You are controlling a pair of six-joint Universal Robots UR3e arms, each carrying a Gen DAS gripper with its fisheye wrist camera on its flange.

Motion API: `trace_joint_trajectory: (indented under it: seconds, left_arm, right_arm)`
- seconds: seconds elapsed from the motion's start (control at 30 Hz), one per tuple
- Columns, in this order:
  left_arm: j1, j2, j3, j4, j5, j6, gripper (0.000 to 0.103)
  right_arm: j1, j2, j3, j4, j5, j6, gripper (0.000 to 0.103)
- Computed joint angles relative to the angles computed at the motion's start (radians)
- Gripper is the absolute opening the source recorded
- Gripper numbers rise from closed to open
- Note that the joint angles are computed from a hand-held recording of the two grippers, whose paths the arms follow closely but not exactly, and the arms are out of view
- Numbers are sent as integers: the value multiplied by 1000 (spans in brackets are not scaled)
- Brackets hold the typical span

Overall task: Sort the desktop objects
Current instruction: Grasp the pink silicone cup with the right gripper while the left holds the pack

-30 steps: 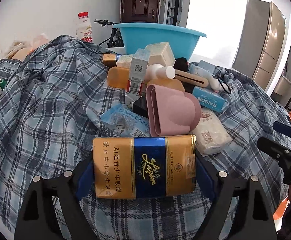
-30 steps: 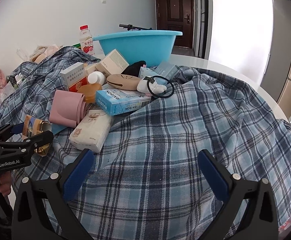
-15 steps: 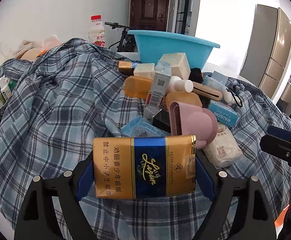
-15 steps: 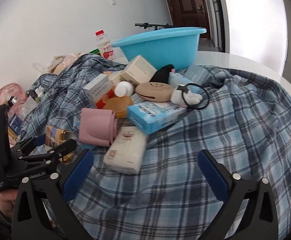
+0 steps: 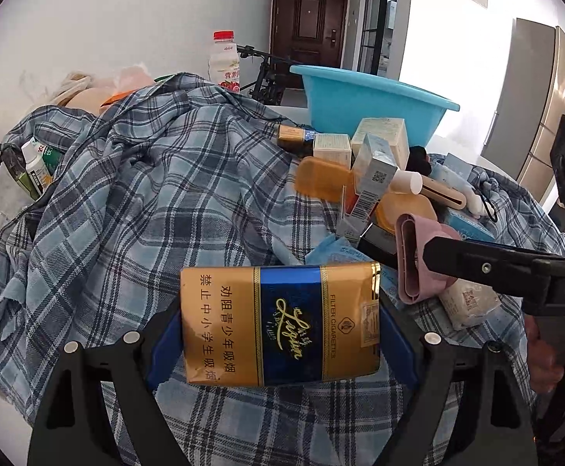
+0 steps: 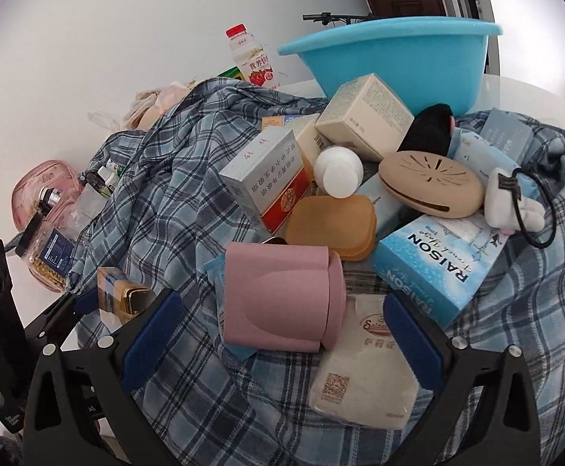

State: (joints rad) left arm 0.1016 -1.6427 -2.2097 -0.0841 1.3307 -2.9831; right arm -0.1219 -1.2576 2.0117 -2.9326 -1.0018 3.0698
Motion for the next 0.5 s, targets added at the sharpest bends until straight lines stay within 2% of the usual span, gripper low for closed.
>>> trace_joint_trajectory:
  seconds: [0.5]
  left_arm:
    - [0, -24, 22, -22, 7, 14, 88]
  right_arm:
    - [53, 114, -105, -28, -48, 29, 103]
